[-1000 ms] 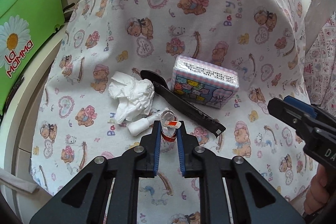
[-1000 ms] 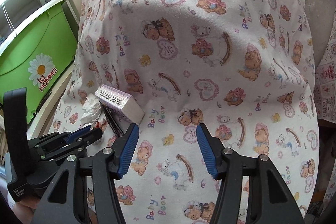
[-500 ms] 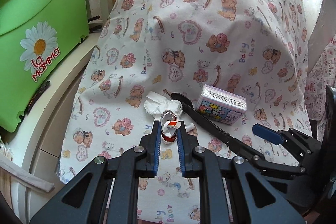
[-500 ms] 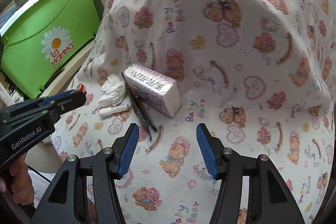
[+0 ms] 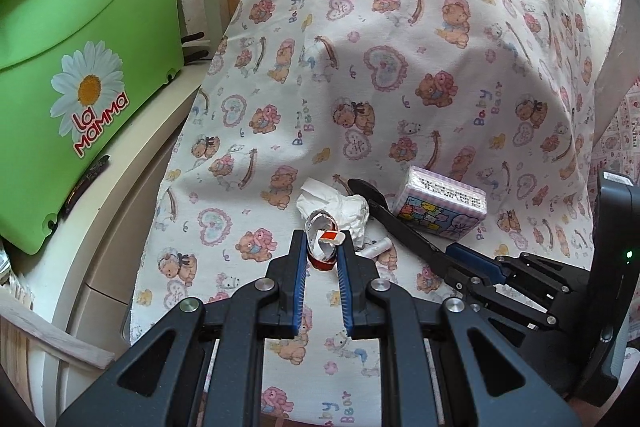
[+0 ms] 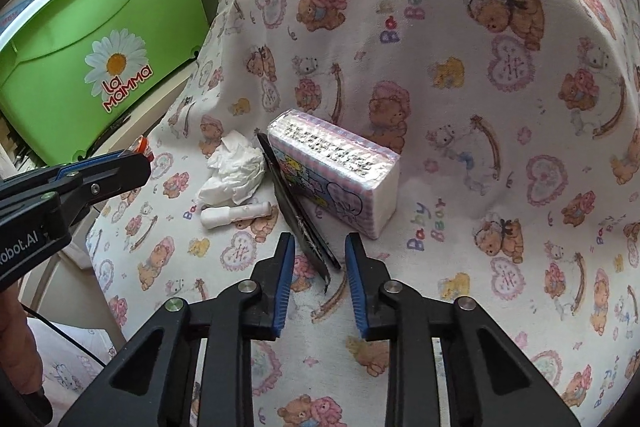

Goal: Collect trash
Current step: 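Close the right tool on the thin black stick beside the tissue box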

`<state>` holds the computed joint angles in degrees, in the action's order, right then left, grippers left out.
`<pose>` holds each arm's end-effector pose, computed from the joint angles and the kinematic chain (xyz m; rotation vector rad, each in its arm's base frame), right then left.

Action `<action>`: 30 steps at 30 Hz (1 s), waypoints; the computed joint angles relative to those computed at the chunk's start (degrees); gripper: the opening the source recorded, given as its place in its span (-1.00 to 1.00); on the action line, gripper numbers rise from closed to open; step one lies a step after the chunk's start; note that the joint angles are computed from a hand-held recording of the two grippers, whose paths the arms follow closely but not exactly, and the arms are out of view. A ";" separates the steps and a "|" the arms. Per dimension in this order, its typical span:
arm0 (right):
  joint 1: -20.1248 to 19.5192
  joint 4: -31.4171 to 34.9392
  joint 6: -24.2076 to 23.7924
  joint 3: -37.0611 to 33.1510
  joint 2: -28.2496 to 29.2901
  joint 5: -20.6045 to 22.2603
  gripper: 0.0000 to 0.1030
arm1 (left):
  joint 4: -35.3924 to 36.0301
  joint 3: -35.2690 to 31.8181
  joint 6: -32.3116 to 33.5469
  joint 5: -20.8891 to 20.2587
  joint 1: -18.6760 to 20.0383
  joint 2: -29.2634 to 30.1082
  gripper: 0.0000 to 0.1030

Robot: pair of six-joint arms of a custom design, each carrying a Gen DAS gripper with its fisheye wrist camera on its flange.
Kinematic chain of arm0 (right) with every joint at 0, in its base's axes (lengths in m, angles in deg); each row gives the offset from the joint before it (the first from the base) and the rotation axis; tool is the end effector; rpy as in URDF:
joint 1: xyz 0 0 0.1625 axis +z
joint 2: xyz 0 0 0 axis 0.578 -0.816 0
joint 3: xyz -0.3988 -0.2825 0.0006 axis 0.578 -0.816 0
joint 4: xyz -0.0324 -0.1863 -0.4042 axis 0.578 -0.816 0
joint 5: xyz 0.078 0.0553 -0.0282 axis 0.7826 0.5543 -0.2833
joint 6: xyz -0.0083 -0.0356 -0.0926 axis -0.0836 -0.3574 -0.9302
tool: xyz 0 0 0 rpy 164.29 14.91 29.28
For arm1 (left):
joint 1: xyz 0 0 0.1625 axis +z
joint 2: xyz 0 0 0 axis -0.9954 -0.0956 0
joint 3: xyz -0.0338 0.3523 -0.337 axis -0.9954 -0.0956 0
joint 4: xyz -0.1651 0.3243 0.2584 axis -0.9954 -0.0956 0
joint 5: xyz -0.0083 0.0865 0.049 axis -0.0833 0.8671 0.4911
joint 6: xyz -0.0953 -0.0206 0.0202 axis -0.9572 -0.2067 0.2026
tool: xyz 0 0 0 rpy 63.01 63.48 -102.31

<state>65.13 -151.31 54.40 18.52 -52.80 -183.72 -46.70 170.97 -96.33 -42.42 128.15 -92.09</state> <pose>0.2391 -0.7302 0.2432 0.8589 -2.6016 0.4548 -0.3835 -0.6702 0.1931 0.1101 2.1990 -0.8683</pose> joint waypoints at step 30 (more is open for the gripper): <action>0.86 -4.21 -1.46 8.73 -9.22 1.51 -0.89 | -6.52 5.10 2.54 1.34 -3.57 -1.78 -0.73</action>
